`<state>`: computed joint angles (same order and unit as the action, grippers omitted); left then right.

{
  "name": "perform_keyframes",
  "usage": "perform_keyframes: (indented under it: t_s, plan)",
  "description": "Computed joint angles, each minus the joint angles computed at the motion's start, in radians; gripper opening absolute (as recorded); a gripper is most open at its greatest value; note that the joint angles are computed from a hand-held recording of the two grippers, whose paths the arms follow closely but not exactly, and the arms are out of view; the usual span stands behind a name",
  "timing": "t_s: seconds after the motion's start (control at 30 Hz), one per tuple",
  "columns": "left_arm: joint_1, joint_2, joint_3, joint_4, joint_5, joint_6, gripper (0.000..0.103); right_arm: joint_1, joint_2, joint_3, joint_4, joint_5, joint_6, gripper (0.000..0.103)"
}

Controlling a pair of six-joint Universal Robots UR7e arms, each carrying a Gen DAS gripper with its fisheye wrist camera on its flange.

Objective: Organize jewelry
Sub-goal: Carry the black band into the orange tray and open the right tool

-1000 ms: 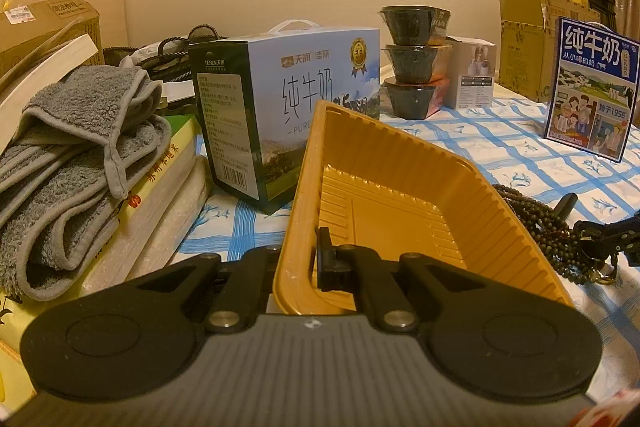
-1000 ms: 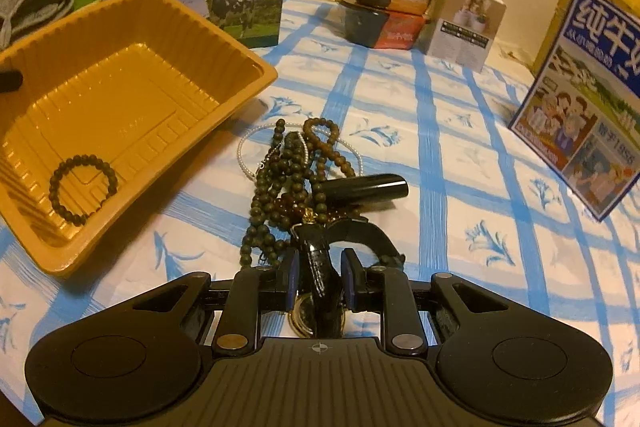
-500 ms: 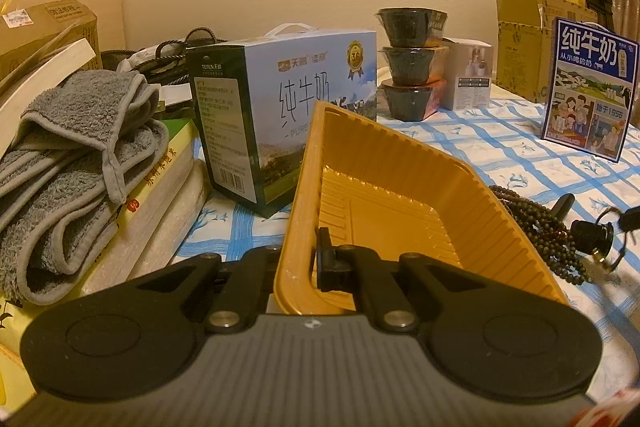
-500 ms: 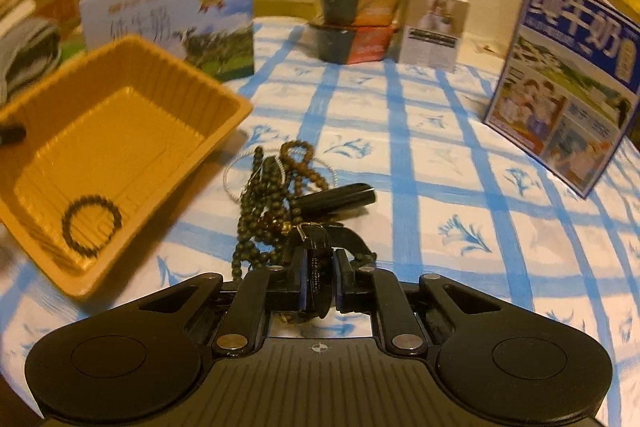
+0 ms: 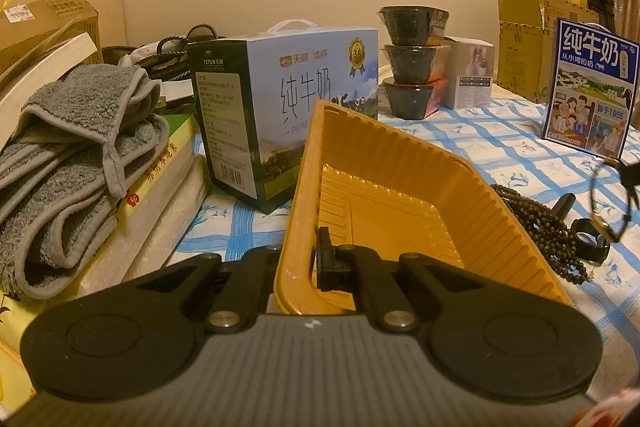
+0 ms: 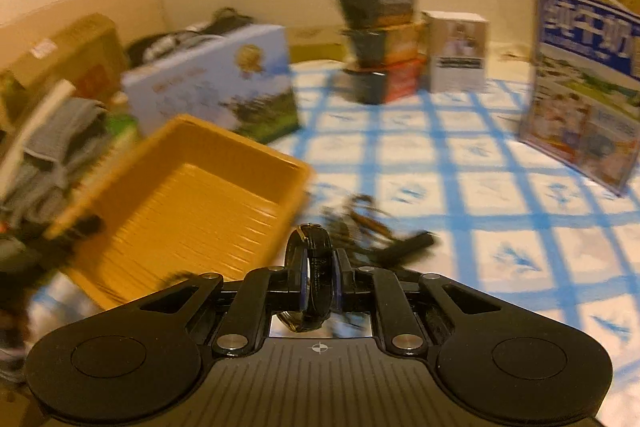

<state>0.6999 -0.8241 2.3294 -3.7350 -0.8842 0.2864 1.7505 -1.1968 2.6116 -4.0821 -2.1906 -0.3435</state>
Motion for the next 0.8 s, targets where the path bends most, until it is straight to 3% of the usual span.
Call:
perform_keyframes:
  t_s: [0.2,0.47,0.63,0.8]
  plan:
    - [0.002,0.0,-0.002,0.001,-0.003,0.007,0.004,0.009,0.051,-0.068,0.106,0.158,0.084,0.012]
    - [0.001,0.0,-0.001,0.001,-0.002,0.007,0.004,-0.01,0.191,-0.16,0.164,0.269,0.219,0.012]
    - [0.001,-0.005,0.004,0.016,0.0,-0.004,0.004,-0.044,0.204,-0.173,0.222,0.348,0.258,0.013]
    - [0.003,-0.007,0.009,0.022,0.005,-0.02,0.004,-0.027,0.205,-0.178,0.259,0.32,0.23,0.018]
